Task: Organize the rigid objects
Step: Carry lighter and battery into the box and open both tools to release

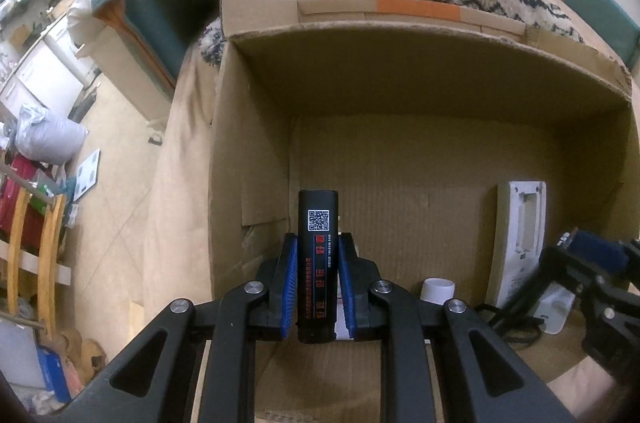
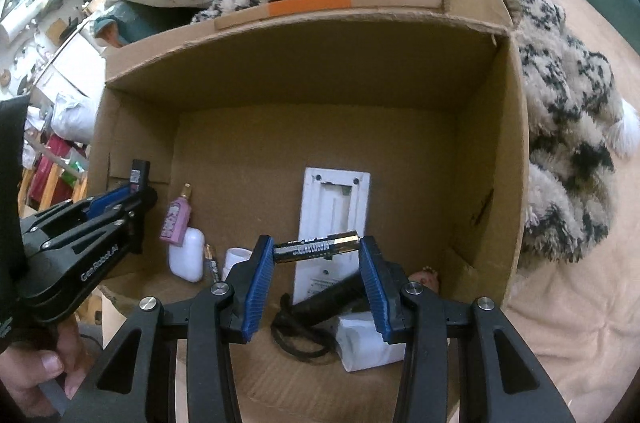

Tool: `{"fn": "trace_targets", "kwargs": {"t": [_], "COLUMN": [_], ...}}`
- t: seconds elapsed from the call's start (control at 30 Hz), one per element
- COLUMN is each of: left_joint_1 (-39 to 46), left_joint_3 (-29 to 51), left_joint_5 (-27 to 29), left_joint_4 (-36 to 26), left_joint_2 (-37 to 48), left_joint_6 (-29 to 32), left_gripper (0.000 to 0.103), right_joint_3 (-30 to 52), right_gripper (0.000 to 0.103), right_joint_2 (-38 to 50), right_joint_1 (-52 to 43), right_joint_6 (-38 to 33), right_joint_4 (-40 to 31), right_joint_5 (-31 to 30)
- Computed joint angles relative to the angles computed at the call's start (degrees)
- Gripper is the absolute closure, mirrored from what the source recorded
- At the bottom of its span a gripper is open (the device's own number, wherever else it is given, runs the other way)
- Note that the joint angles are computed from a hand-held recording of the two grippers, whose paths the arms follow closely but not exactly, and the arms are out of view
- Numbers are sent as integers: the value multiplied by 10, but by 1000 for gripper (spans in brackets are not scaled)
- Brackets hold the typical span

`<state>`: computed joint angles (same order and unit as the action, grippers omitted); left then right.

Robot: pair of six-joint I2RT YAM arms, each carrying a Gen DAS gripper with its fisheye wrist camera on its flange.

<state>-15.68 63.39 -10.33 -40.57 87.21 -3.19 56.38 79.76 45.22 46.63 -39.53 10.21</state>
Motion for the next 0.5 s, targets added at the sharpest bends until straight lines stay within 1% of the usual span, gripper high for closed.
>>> {"fn": "trace_targets", "kwargs": {"t": [0.4,0.47,0.5], "left_joint_1": [-1,-3,-2], "left_joint_3": [-4,-4,-3], "left_joint_5": [-10,-11,-11], "left_joint_4": [-1,0,-1], "left_joint_2": [3,3,4], "left_joint_6": [3,2,2], "left_gripper": [85,85,85], "right_joint_3": [-2,-8,-14], "right_gripper": [58,57,52], "right_joint_2": [-2,-7,-13], "right_joint_1": [-2,-8,-11], "right_joint_6": [0,1,2], "right_joint_4": [4,14,24], "right_joint_5": [-6,-18,-28]}}
